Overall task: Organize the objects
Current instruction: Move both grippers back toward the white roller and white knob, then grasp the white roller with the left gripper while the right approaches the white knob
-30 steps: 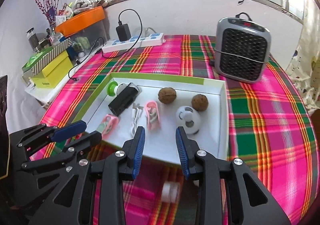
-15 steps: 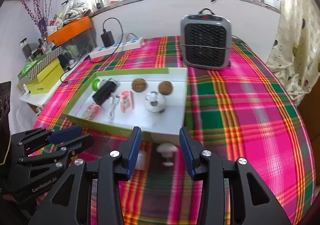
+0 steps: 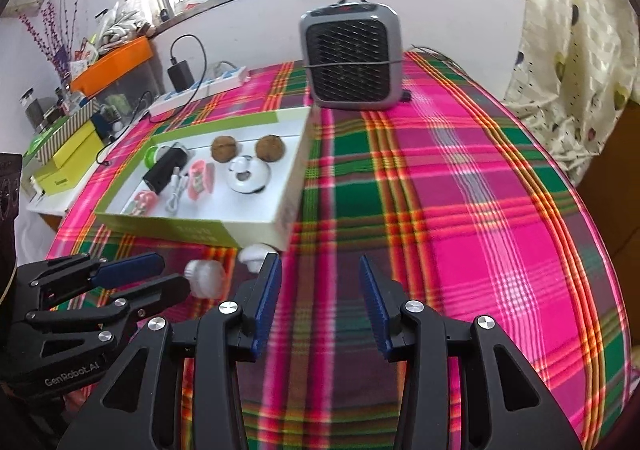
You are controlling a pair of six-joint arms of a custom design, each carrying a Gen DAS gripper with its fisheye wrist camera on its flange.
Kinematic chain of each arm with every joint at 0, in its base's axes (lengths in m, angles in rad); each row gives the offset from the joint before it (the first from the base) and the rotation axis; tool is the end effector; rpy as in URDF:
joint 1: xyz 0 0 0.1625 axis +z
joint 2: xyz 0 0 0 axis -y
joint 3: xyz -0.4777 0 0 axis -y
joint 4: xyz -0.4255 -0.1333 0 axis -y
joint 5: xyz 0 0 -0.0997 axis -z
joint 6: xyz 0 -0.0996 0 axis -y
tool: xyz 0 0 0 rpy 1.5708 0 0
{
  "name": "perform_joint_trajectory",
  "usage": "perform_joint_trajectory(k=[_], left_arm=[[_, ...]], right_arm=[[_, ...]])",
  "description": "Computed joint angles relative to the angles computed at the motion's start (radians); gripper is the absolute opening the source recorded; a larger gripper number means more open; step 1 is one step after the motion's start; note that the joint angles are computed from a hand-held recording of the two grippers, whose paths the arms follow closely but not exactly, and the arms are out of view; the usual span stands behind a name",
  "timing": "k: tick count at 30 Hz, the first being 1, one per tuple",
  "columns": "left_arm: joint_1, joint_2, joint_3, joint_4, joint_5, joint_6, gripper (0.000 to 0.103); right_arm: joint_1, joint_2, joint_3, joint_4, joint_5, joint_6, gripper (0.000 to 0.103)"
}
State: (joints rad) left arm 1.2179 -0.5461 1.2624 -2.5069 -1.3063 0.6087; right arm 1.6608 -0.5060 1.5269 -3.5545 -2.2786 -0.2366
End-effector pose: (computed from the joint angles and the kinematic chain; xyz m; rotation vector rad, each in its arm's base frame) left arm -0.1434 -0.8503 0.0591 1.2767 2.5377 -0.2627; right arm 0.1365 -0.7500 0.0699 -0.0603 -2.2051 1.0699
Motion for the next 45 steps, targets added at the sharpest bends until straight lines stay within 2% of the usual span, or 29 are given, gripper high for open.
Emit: perform_joint_trajectory(k=[11,24,28,32,45], left_arm=[[-0.017,0.032,-0.003,-0.017,0.053,-0.018,0.036],[-0.017,0.044,-0.011,-0.046,0.066,-0.038,0.036],[-0.014,0.045,-0.013,-0.053,0.067,-0.046,0.026],[-0.009,0.045,-0.019,-0.05,0.061,-0.049,0.021],[-0.005,0.044,-0.018,-0.063,0.055,-0.017,0.018]], right_arm=[[-0.02,-0.026,0.043,-0.009,0.02,0.018,0.042],[-0.025,-0.027,0.042,0.013,0.027,0.016,0.042],[-0.023,-0.021,0.035,0.025,0.025,0.015,0.042],[-0.02,-0.015,0.027,0.036,0.019,0.013,0.042],[-0.009,0.0,0.006,0.063,0.006,0.007,0.042]])
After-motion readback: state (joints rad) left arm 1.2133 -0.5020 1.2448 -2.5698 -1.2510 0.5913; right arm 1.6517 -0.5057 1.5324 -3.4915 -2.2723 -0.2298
